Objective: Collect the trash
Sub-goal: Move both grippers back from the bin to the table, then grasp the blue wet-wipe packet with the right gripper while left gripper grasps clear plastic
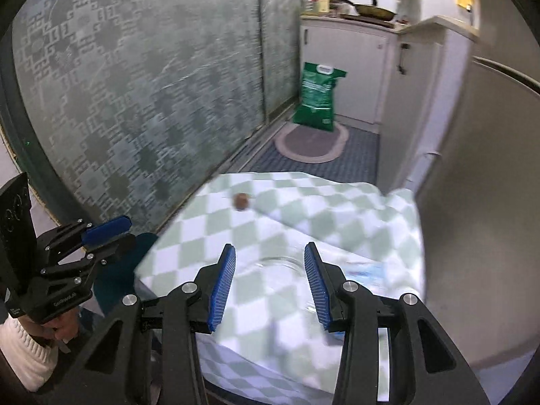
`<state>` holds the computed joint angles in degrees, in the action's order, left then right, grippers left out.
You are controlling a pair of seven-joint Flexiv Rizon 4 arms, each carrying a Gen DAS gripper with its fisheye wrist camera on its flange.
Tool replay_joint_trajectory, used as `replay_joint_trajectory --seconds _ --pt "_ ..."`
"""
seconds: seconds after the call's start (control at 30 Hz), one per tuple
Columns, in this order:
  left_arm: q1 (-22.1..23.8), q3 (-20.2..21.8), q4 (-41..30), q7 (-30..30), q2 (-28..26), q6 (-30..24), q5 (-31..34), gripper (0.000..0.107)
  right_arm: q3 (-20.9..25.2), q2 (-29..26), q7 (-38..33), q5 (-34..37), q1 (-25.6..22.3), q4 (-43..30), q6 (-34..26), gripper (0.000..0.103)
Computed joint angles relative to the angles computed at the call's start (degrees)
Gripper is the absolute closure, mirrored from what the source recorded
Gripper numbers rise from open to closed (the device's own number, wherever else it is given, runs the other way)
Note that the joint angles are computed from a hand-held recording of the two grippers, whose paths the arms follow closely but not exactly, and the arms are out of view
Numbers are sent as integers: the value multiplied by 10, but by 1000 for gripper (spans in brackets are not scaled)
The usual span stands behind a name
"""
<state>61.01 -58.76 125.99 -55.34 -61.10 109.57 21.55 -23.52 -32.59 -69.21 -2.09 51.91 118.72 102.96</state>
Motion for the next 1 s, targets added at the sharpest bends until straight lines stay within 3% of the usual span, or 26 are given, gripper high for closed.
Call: replay_joint_trajectory --seconds 0.17,0.37,0.57,0.87,0.9,0.93,1.0 --pt "-57 21 -19 -4 3 14 -3 74 -27 5 -15 34 8 35 33 60" --pt "-109 38 -50 -10 1 0 -8 74 -20 10 -46 76 -6 55 59 60" --pt "-130 33 -69 -9 -12 -18 -29 75 21 19 -70 97 -52 63 70 60" --pt "-177 65 -91 -31 1 -17 -55 76 82 19 -99 94 -115 70 81 60" --pt "-184 71 -93 -34 4 -20 -59 80 91 17 -101 91 -122 69 82 60" --pt "-188 73 -96 -35 4 -23 -60 91 97 17 -104 87 -128 67 79 60" --pt "-195 79 -98 -39 6 -16 -62 95 98 13 -114 81 -128 68 76 60"
